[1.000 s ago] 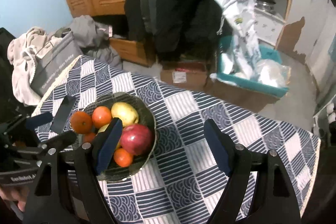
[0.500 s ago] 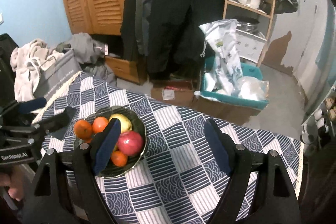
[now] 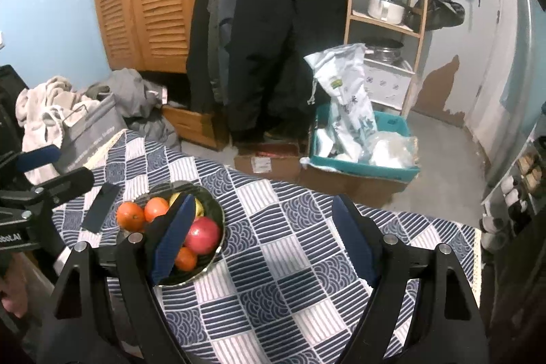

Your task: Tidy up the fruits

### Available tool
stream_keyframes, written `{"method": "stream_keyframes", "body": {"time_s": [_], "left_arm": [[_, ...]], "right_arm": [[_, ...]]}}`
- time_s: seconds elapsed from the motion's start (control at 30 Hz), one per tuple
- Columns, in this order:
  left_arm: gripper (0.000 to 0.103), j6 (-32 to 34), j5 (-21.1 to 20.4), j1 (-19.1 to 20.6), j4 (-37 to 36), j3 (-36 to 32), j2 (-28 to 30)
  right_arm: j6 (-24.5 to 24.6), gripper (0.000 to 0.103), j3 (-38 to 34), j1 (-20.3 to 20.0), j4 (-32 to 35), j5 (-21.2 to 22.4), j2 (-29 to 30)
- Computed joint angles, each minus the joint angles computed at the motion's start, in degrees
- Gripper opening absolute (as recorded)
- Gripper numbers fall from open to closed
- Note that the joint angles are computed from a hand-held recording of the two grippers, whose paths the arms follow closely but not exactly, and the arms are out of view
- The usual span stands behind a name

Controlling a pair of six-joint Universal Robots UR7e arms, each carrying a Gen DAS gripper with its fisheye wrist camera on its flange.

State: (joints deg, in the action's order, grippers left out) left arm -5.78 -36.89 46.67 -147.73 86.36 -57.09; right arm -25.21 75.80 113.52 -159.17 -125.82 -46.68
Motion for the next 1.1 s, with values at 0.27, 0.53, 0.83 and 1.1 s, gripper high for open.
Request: {"method": "stream_keyframes", "body": {"time_s": [0.27, 0.53, 0.83, 1.1], "left_arm": [[0.102, 1.6, 1.0, -0.5, -1.9, 0.2, 0.5], [0.102, 1.1, 1.2, -0.6, -0.5, -0.2, 0.6], [0.102, 0.9, 1.0, -0.3, 0.2, -0.7, 0.9], [0.102, 0.9, 1.2, -0.3, 0.3, -0.7, 1.0]], "right_arm": [[0.3, 0.081, 0.7, -0.3, -1.1, -0.4, -0.7], [0.4, 0.081, 0.9, -0.5, -1.5, -0.4, -1.0], [0.5, 0.081, 1.1, -0.7, -1.5, -0.6, -1.3], [0.6, 0.081, 1.2, -1.0, -1.8, -0.6, -1.4]]}}
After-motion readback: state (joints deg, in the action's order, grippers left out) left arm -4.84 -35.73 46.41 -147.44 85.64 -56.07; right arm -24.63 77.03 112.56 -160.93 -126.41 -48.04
